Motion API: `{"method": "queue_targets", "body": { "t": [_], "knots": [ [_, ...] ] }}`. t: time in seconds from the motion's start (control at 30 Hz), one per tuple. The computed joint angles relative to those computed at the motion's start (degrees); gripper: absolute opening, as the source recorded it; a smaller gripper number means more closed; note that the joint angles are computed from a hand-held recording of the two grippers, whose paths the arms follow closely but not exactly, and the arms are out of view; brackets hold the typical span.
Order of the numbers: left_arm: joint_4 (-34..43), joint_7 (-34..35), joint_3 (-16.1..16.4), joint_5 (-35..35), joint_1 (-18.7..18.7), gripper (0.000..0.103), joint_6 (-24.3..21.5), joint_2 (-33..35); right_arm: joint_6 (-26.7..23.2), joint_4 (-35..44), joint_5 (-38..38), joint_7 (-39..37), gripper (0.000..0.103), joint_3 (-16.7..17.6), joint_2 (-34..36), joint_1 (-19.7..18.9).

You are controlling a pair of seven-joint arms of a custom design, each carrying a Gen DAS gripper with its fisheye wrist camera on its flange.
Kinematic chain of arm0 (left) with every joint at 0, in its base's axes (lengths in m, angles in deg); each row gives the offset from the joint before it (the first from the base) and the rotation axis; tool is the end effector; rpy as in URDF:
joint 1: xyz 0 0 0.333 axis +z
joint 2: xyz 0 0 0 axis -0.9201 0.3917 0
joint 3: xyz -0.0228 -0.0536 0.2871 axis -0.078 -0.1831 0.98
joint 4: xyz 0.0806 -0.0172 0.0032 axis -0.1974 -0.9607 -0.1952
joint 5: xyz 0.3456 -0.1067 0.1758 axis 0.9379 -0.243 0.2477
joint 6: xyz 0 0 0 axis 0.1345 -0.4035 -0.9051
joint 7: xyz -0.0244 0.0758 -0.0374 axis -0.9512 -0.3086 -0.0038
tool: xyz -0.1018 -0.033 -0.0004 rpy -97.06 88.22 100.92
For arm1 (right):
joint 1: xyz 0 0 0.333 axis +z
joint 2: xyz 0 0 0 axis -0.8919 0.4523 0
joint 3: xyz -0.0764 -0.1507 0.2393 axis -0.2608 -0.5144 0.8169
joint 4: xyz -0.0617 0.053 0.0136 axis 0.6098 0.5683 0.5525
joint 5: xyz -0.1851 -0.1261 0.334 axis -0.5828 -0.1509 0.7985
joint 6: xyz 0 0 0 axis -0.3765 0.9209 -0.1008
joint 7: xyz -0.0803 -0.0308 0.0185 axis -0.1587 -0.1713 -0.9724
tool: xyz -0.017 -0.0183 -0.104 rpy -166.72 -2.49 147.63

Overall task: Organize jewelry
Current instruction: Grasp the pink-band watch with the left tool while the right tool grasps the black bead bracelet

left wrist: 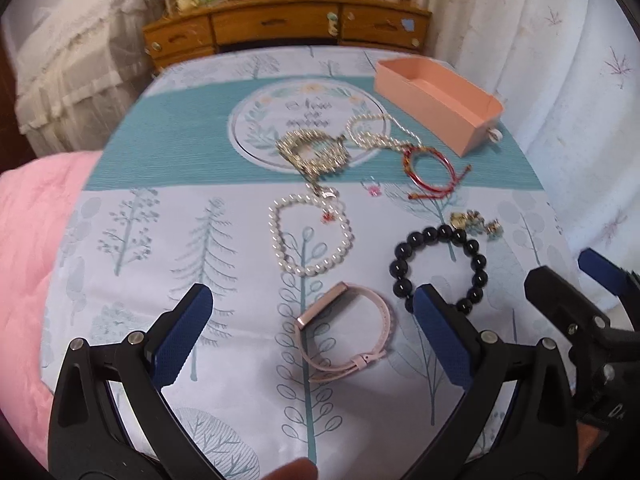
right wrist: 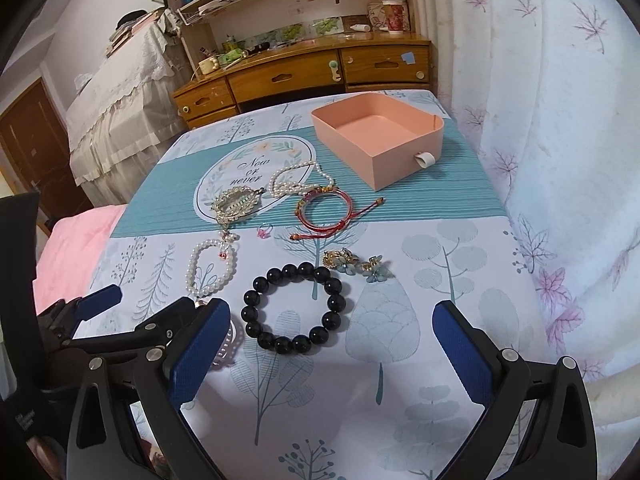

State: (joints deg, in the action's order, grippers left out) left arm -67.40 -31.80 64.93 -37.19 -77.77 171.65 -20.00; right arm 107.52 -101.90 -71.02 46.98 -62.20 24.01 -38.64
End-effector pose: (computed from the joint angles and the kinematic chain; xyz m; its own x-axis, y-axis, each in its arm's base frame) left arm 0.3968 -0.1815 0.4743 0.3723 -0.9274 0.0358 -0.7824 -0.3344 -0.5254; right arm 0.4421 0.3169 0.4856 0.4066 -0.9006 -0.1536 -0.7702 -0.2475 -0.5878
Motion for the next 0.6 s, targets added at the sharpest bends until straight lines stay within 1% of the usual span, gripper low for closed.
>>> {"method": "queue_targets", "body": {
  "t": [0.07, 0.13, 0.2, 0.23, 0.3, 0.37, 0.43, 0.5, 0.53, 0.6],
  "knots": [
    [-0.89, 1.34, 1.74, -2.08, -0.63, 0.097, 0.95, -0.19, -0.7, 0.58, 0.17, -1.22, 0.103, -0.38, 0.43, 0.03],
    [-1.97, 2.91, 3.37, -4.27, -0.79, 0.087, 1.51, -0.6, -1.54, 1.19, -0.96, -1.1, 0.102, -0.33, 0.92, -0.46],
    [-3.22, 4.04, 4.56, -6.11, -0.48, 0.081, 1.72, -1.47, -2.44, 1.73, -1.89, -1.14, 0.096, -0.51, 1.38, -0.89],
    [-3.84, 4.62, 5.11, -7.15, -0.38, 0.081, 1.79, -1.93, -3.24, 2.18, -1.87, -1.69, 0.094, -0.74, 1.74, -0.93],
    [-5.0, 6.54, 6.52, -9.37, -0.28, 0.081, 1.19, -2.89, -5.01, 3.19, -1.09, -3.16, 0.083, -1.32, 2.63, -0.91],
    [-6.27, 8.63, 7.5, -11.22, -0.18, 0.081, 1.07, -4.0, -7.04, 4.54, -0.62, -4.1, 0.08, -1.74, 3.92, -1.04],
    [-7.37, 9.69, 7.28, -11.88, 0.33, 0.081, 0.88, -4.99, -8.57, 5.48, 1.45, -6.13, 0.077, -2.3, 5.01, -0.86],
    [-7.87, 11.32, 7.36, -12.78, 0.2, 0.081, -0.07, -5.38, -9.95, 6.6, 3.18, -7.87, 0.07, -2.62, 6.47, -0.75],
    [-8.13, 12.29, 7.62, -13.48, -0.08, 0.081, -0.24, -5.44, -10.22, 7.09, 3.76, -8.33, 0.069, -2.64, 7.22, -0.68],
    [-8.74, 13.4, 7.7, -14.58, -0.3, 0.081, 0.36, -5.78, -11.23, 8.27, 6.05, -10.06, 0.066, -2.82, 8.78, -0.5]
  ]
}}
